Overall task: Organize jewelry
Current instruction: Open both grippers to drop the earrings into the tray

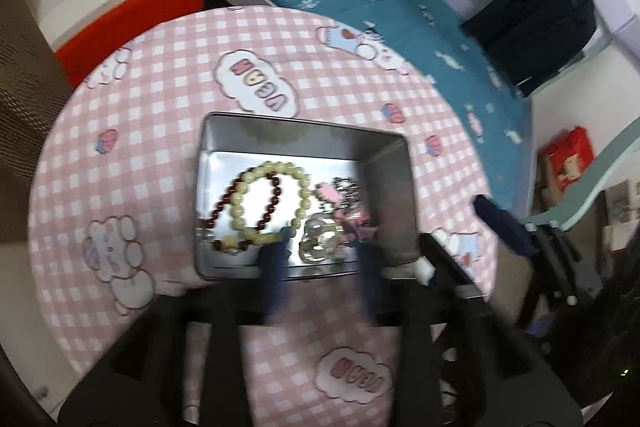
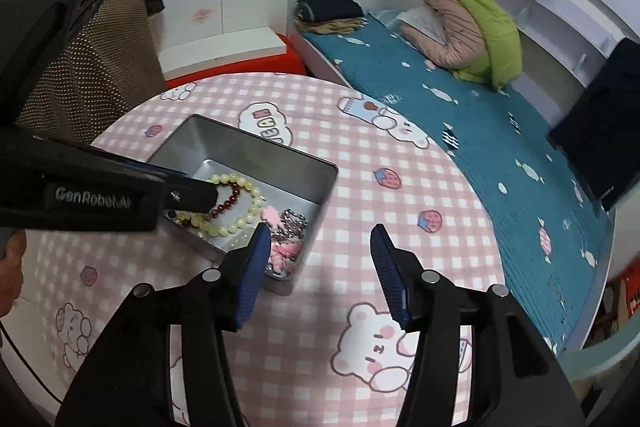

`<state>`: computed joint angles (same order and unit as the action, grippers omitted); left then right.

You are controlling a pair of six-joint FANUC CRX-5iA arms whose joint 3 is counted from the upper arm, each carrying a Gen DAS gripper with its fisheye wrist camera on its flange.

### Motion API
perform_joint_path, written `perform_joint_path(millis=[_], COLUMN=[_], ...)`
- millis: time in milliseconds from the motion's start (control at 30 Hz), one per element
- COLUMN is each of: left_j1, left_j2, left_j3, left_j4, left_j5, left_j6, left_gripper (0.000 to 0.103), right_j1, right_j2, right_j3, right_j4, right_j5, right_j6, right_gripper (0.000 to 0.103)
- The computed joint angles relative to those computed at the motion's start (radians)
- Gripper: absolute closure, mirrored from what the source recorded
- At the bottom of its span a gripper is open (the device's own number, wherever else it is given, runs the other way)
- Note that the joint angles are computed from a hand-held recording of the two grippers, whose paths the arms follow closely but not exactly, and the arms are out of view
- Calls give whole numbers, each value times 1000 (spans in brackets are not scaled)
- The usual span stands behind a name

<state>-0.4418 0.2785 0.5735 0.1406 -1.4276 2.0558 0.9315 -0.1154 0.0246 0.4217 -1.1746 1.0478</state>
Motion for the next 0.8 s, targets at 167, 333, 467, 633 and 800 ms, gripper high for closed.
perform_joint_path(millis=[167, 333, 467, 633, 800], left_j1=[-1, -2, -14, -34, -66], left_j2=[-8, -34, -55, -103, -138], left_j3=[-6, -31, -42, -80, -86], left_j4=[-11, -13, -26, -55, -108], left_j5=[2, 12, 2, -13, -49], left_j6=[-14, -26, -32, -28, -10], left_gripper=[45, 45, 45, 32, 28], right_j1=[16, 32, 47, 83, 125], right_j2=[-12, -27, -45, -75, -118], right_j3=[-16, -31, -44, -66, -93], right_j4=[31, 71, 81, 115, 133], right_j5=[-18, -34, -49, -71, -93], right_j6=[-45, -97, -149, -219, -297], right_gripper=[50, 46, 43, 41, 35])
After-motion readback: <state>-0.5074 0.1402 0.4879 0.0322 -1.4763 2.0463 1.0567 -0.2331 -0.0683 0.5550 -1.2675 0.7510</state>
